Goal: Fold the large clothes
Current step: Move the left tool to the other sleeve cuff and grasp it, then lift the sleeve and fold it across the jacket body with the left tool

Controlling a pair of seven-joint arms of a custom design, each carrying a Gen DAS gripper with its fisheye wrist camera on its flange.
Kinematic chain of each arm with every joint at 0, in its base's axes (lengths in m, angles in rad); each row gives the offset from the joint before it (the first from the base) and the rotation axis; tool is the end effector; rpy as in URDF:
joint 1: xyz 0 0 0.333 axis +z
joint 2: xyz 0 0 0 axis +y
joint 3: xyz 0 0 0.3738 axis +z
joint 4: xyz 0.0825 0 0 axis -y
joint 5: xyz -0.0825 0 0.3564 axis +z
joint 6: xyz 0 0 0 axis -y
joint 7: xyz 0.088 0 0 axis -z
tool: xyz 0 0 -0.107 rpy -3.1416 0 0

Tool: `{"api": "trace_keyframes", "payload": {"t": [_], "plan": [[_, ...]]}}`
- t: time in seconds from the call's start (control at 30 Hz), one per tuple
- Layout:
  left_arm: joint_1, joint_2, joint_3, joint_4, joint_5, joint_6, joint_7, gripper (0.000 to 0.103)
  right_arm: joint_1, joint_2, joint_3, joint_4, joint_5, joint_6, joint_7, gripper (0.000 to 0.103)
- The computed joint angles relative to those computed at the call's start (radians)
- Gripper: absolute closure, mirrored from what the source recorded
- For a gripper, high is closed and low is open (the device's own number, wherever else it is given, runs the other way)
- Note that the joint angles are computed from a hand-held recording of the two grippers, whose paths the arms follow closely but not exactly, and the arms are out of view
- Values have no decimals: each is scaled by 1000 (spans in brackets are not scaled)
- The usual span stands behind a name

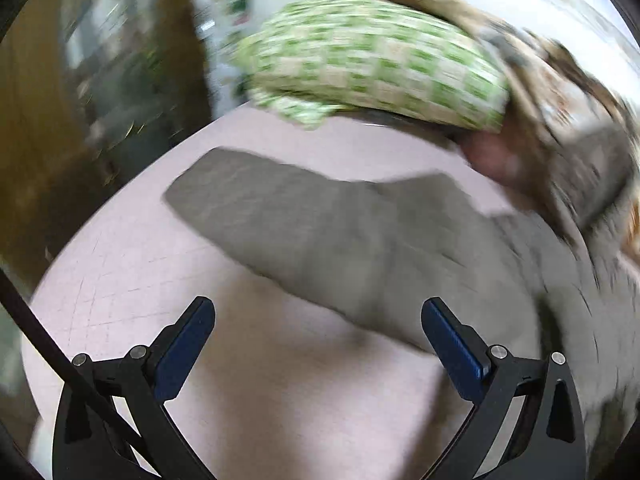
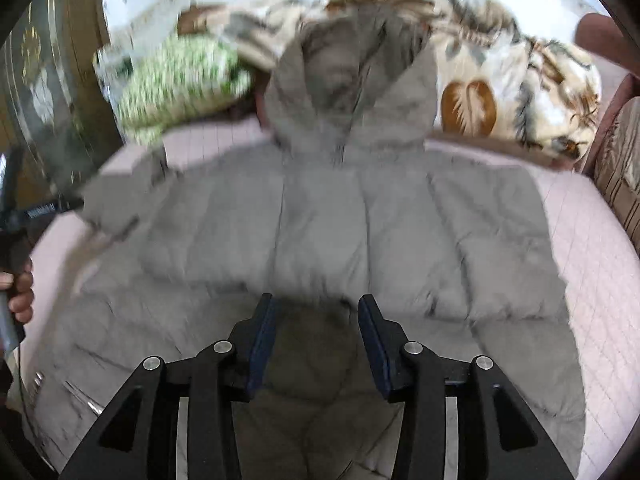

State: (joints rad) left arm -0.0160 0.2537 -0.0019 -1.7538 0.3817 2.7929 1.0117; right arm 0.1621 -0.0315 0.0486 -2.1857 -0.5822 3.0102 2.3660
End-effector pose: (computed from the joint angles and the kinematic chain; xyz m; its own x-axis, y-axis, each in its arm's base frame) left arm 0.6676 -0.0290 0.5817 0.2089 -0.9763 0.0569 -0.6621 -0.1840 -0.7264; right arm 0.5249 0.1538 0.5679 0.0163 -0.9927 -0.1191 -0.6434 0.0808 -0.7613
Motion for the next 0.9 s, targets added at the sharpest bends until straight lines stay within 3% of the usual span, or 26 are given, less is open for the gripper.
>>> {"api": "trace_keyframes", "payload": {"t": [0.03,0.13,0.17,0.23,0.3,0.37,0.57,0.67,0.7,0.73,0.77,0.9], "plan": [[50,22,-28,24,-96,-9,49,0,-15,-5,11,-12,10,26,8,52],[194,92,-118,102,-397,-50,196,0,18,-5,-18,-46,219,68,-137,52],[241,118,-146,130,-497,-61,238,3,13,-8,-10,-59,216,73,-120,52],[293,157,-173,168,-628,-64,282,12,3,-11,-1,-71,217,72,-102,52],[331,201,-191,225,-726,-87,317,20,32,-3,-23,-75,346,85,-205,52],[355,241,-203,278,-791,-85,353,23,6,-11,-3,-90,305,94,-164,52],[359,403,-188,492,-791,-132,342,34,23,8,-3,-75,381,85,-254,52],[287,441,-111,543,-709,-102,280,37,26,14,-6,-67,394,79,-261,52],[254,454,-72,567,-660,-103,234,43,23,18,-7,-63,381,75,-246,52],[222,456,-25,563,-605,-83,175,64,23,20,-9,-62,378,74,-240,52],[212,460,-12,567,-582,-82,151,86,26,22,-10,-62,395,75,-254,52],[219,424,-36,517,-530,-15,131,92,31,32,-15,-55,411,78,-259,52]]}}
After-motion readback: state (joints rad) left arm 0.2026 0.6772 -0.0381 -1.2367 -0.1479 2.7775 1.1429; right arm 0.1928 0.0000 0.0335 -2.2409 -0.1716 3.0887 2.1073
